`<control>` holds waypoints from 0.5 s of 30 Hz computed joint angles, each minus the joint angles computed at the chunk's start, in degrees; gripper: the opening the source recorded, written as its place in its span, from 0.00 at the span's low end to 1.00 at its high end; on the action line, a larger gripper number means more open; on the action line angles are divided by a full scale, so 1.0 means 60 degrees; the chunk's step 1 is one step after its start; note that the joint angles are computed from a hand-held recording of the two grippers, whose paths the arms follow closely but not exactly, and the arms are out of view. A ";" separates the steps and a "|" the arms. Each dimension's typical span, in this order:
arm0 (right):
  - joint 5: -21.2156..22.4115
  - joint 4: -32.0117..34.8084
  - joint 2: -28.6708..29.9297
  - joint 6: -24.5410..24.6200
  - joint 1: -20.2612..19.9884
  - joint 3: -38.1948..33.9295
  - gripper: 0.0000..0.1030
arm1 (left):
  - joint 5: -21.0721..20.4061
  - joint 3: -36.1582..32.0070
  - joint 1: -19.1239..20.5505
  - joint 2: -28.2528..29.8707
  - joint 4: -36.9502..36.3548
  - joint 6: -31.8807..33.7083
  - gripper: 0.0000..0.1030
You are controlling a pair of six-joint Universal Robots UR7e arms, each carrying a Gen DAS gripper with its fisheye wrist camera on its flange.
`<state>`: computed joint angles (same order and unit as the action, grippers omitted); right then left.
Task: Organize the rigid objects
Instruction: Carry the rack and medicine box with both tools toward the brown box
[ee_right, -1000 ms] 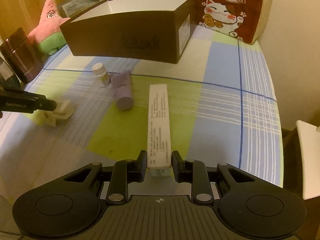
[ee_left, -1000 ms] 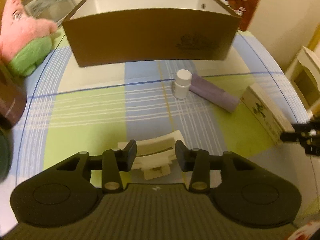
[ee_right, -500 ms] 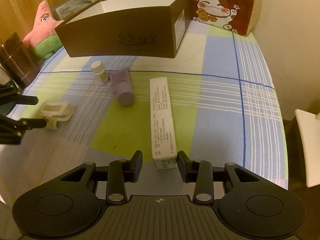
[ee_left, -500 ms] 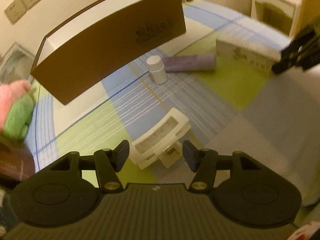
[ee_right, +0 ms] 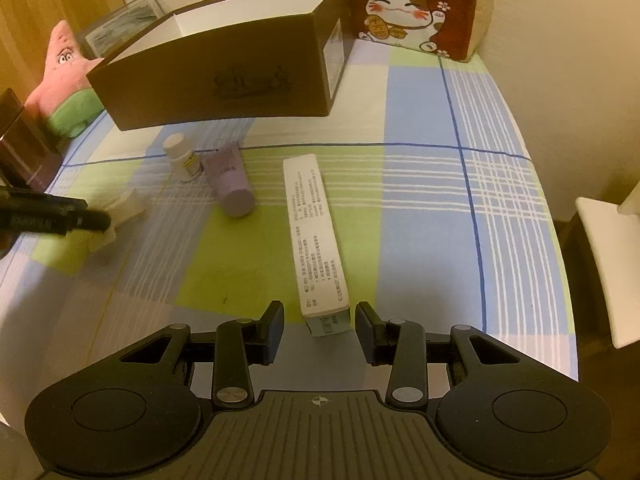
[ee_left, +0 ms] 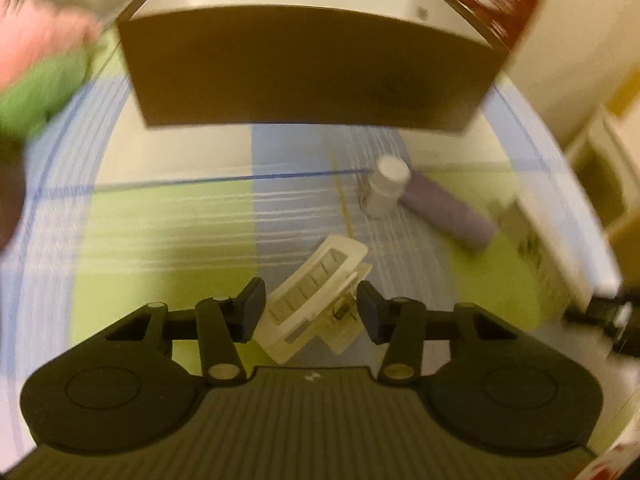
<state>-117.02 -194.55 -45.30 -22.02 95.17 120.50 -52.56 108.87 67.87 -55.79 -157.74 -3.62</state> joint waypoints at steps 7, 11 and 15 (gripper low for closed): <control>-0.0048 -0.0112 0.0091 0.0084 0.0058 -0.0091 0.39 | -0.0723 -0.0571 0.0588 -0.0294 0.0624 -0.1047 0.35; -0.0054 -0.0179 0.0055 0.0190 0.0054 -0.0067 0.39 | -0.0434 -0.0142 0.0387 -0.0538 0.0272 0.0572 0.47; -0.0094 -0.0154 0.0041 0.0285 0.0063 -0.0103 0.39 | -0.0348 0.0427 0.0163 -0.0766 -0.0210 0.2709 0.53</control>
<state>-117.59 -195.47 -45.05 -20.31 95.55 119.88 -54.64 111.43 68.85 -60.39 -159.00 12.64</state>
